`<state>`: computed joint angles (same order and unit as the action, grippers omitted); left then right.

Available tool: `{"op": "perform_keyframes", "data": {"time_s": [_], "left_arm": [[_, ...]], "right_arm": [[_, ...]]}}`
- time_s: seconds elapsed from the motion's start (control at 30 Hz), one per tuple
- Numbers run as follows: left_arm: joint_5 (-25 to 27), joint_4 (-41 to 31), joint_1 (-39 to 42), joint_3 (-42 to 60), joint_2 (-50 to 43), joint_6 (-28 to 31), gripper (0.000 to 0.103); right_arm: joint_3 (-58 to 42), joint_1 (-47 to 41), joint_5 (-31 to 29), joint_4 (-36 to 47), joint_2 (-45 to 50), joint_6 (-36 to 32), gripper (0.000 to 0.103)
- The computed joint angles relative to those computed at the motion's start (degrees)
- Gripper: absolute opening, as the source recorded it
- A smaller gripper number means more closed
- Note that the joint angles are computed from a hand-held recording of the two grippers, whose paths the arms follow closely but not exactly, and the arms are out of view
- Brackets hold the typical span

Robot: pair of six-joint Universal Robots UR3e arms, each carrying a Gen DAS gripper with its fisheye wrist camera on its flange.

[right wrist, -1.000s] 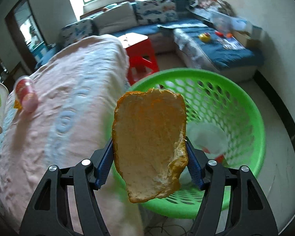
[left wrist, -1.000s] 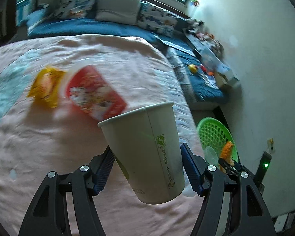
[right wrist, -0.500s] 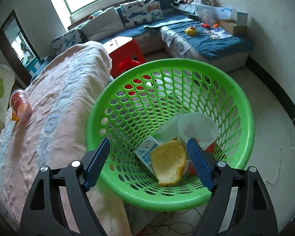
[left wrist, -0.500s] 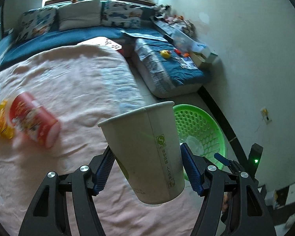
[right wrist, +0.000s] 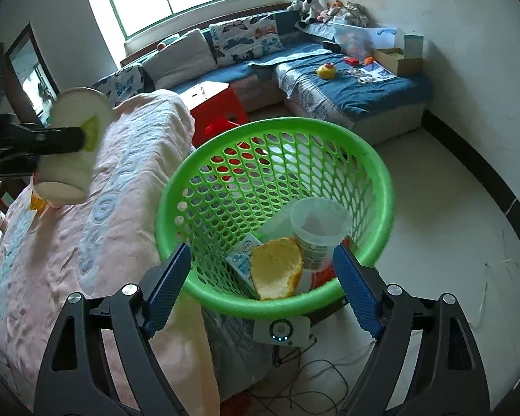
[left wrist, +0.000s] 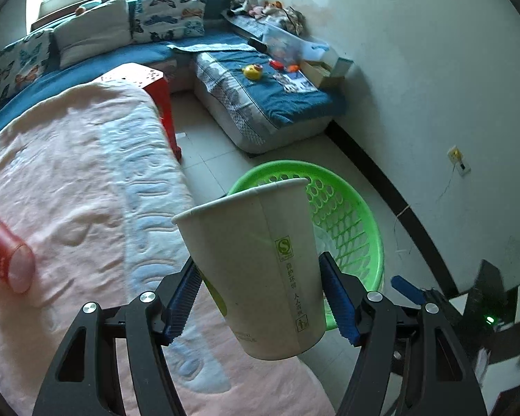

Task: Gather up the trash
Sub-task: 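Drop the orange peel into the green basket with the right gripper while the left gripper drops the paper cup, then move both grippers back over the bed and grasp the red printed cup with the right gripper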

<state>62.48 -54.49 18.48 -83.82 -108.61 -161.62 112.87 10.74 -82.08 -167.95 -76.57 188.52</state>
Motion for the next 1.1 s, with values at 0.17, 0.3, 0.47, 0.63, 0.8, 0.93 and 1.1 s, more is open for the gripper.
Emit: {"op": "perform_keyframes", "data": {"time_s": [0.17,0.3,0.47,0.63,0.8,0.93,1.1], "left_arm": [[2.36,0.93,-3.72,3.84,-4.96,-1.86,0.066],[3.27,0.85,-6.07,6.98,-8.27,-1.83,0.066],[3.66,0.99,-8.50,10.39,-11.69,-2.18,0.068],[2.04,1.12,-8.82,10.72,-12.64,-2.18,0.077],[0.19,2.01,-7.33,7.15,-10.10,-0.80,0.078],[-0.90,2.21,-4.64,2.24,-5.68,1.28,0.078],[-1.20,4.09,-0.53,-3.79,0.65,4.00,0.078]], "right_arm": [[3.06,-0.53,0.57,-1.38,-2.39,0.51,0.084],[4.33,-0.82,0.81,-1.86,-3.08,0.64,0.084],[5.64,-1.08,0.81,-2.07,-3.72,0.98,0.084],[7.13,-1.44,0.78,-2.16,-5.23,1.15,0.084],[7.21,-1.02,0.63,-2.09,-5.75,1.34,0.084],[6.00,0.32,0.36,-1.08,-6.10,1.15,0.084],[2.14,2.68,0.04,0.39,-4.35,0.66,0.084]]}}
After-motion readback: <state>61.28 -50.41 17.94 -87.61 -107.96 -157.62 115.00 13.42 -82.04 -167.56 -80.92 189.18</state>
